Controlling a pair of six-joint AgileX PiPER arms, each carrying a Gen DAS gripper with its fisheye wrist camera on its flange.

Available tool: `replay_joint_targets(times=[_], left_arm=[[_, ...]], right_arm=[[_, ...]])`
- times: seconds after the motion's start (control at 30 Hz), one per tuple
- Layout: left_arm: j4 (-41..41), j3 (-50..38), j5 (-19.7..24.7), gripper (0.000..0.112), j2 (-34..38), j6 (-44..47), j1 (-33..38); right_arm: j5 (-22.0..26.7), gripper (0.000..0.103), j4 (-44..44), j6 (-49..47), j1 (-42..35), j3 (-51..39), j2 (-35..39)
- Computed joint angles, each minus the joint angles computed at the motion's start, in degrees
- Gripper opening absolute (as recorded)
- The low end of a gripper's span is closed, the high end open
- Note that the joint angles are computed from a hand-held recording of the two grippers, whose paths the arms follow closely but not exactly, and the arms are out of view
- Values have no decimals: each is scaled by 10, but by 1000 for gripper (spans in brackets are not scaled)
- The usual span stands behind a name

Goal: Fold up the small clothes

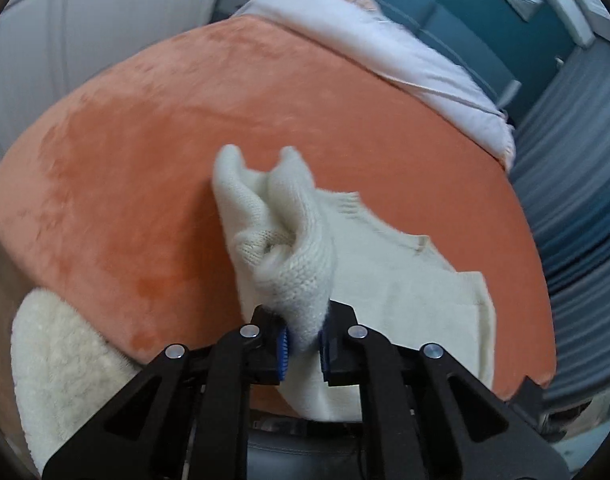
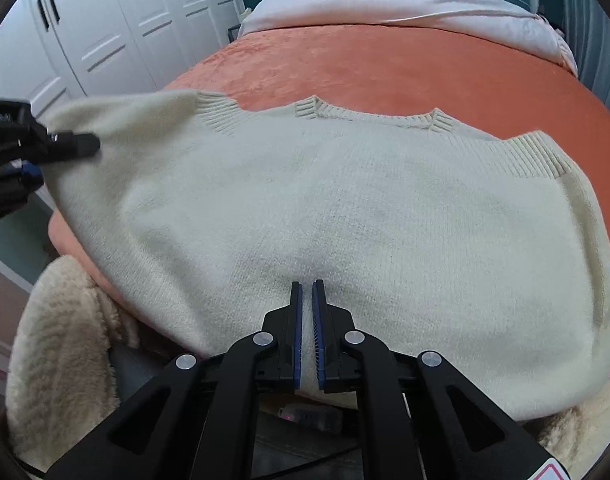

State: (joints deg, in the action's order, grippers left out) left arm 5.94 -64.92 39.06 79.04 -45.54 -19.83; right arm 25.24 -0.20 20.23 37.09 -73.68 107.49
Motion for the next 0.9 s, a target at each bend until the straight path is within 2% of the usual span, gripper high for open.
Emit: replay_joint_targets(times=[0.1,0.2,0.23,0.3,0.4,0.43,0.47,0.5,0.53,0.6,0.67,0.73,0.8,0.83,0.9], left_arm=[[40,-113,19,10,53,9,-97],[20,-214,27,10,134,65,-171],[12,-243,35,10,164,85,-189],[0,-298,61,12,238,124,-223],[-18,-353,127,16,330,158,-249],[-5,-336,126,21,326,137,-260],[14,-297,102,26,300,118,-269],[23,-253,71,40,267,117,-273],[34,-220,57,55,239,115,-280],[82,-182,65,68,199,87,-290],[98,-141,74,73,164,74,-290],[105,-108,92,74,140,63,-281],[105,-94,109,75,138,48,-258],[95,-86,109,75,137,47,-244],[76,-60,92,75,132,39,-223]], right_arm=[[-32,8,43,-19,-33,77,-67],[-48,10,79,-37,-92,159,-146],[-52,15,91,-43,-116,183,-168],[-50,23,128,-72,-176,228,-211],[-34,23,162,-118,-249,257,-242],[-26,23,177,-137,-265,258,-248],[-17,25,200,-164,-278,256,-253],[-9,34,227,-195,-287,252,-256],[-2,51,264,-234,-296,247,-257],[10,66,353,-318,-307,232,-249],[36,71,453,-404,-312,205,-223],[69,79,515,-453,-310,167,-182],[103,81,511,-435,-296,112,-125],[112,81,482,-393,-280,88,-103],[128,81,454,-339,-261,53,-64]])
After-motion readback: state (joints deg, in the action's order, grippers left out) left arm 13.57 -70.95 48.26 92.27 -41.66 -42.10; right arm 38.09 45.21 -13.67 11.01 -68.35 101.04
